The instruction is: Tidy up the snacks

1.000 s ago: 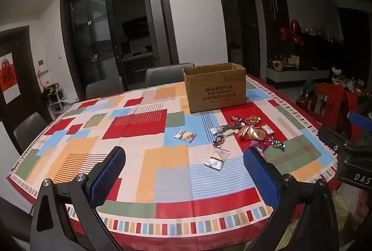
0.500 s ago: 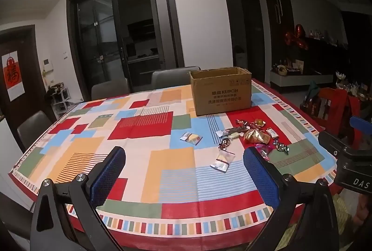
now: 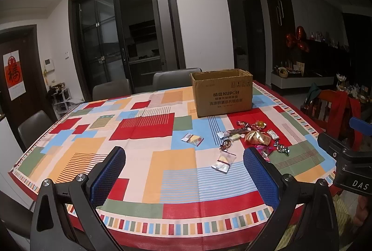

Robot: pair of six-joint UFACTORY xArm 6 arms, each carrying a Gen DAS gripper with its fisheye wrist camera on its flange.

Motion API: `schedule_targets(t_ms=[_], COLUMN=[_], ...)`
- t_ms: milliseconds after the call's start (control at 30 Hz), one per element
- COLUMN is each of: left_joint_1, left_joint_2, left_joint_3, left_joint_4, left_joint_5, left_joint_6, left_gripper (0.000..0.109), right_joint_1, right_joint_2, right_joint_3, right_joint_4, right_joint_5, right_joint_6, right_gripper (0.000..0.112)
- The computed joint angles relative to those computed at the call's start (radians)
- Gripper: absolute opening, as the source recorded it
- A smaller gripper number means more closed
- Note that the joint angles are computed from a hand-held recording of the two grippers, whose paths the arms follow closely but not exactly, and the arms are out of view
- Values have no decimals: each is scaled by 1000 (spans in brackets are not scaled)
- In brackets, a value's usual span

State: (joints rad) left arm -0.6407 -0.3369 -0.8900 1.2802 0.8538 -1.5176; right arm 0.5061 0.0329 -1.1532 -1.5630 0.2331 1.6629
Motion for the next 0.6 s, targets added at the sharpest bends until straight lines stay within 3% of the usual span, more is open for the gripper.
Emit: schedule_targets(t_ms=[600], left_joint_1=[-3], left_joint_2=[-4], left_joint_3=[-6], left_joint_4=[-1], left_joint_5=[2], left_joint_6=[9], left_gripper=[103], right_joint_1=[1], right_joint_2=[-1], right_joint_3=[-1], right_joint_4=[-1], right_joint_5=[2], right_joint_6=[0], right_gripper=[102])
